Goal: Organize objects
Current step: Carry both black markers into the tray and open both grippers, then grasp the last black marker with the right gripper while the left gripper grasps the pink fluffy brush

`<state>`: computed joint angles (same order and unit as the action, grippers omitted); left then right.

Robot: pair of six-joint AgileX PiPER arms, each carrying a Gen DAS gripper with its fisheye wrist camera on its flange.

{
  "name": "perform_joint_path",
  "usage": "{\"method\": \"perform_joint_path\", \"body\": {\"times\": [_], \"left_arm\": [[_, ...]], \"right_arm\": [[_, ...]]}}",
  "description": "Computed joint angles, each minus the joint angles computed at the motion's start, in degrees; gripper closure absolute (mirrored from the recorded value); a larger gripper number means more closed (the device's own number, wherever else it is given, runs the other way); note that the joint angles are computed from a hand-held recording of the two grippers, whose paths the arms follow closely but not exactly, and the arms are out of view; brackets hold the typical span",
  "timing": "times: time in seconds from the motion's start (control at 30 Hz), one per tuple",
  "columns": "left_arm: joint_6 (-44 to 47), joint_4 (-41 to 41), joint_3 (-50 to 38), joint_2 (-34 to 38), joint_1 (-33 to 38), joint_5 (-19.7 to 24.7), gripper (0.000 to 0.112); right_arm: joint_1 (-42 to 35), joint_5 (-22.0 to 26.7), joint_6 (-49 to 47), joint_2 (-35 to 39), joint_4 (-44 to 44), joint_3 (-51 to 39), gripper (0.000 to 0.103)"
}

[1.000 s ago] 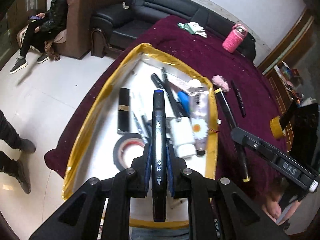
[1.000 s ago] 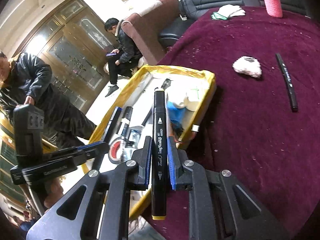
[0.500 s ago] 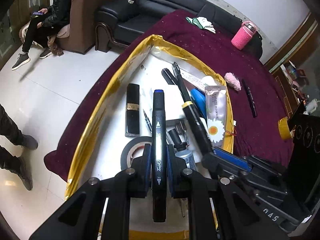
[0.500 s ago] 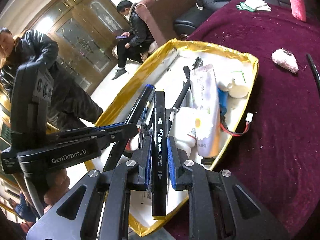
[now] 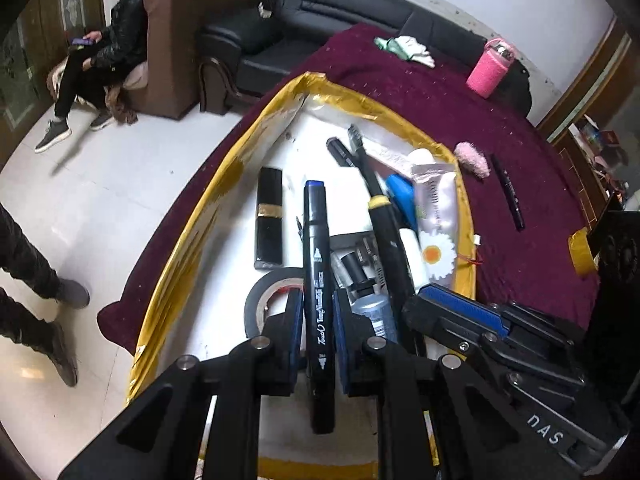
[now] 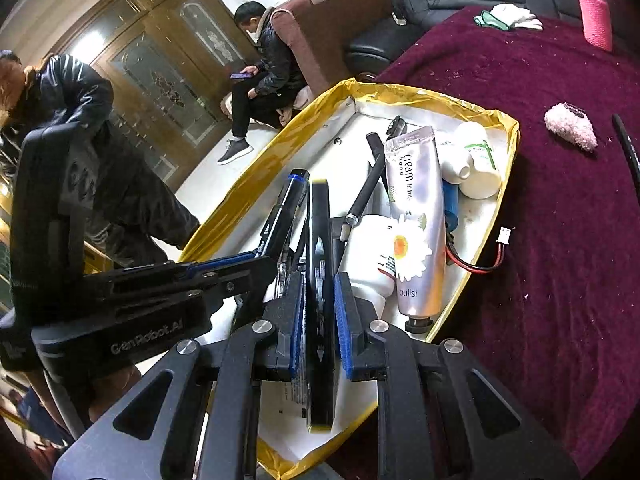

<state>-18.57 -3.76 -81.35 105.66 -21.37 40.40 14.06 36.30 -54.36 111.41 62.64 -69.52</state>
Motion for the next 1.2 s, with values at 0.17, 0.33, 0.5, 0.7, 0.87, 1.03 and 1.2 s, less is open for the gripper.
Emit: {"method": "perform_joint_path", "body": {"times": [0.17, 0.33, 0.5, 0.7, 0.87, 1.03, 1.2], "left_arm": [[1.2, -4.1, 0.4, -0.7, 0.3, -0.7, 0.087], [0.8, -6.7, 1.5, -2.5, -1.3, -3.4, 0.056], [-4.4, -2.0, 2.2, -4.7, -5.9, -6.5, 0.048], [-12.0, 4.8, 0.7, -4.3, -12.7, -7.1, 0.046], [-12.8, 5.6, -2.2, -2.1, -16.7, -6.1, 0.046], [-14.1, 7.2, -3.1, -1.0, -19.0, -6.4, 0.046], [-10.1, 2.9, -5.2, 1.0, -19.3, -7.1, 0.046]], "right_arm": [[-2.2, 1.7, -2.7, -0.9, 3.6, 1.5, 0.058], [-5.2, 2.2, -10.0, -5.4, 8.3, 6.0, 0.057], [-11.3, 6.1, -15.4, -9.2, 11.0, 8.5, 0.048], [-19.2, 10.1, -13.8, -7.5, 7.3, 3.5, 0.048], [-24.2, 16.9, -4.7, -1.7, -0.4, -7.2, 0.048], [-25.7, 13.4, -1.0, -1.8, -5.8, -9.9, 0.048], [-28.5, 11.9, 2.2, 1.5, -8.2, -11.5, 0.048]]}}
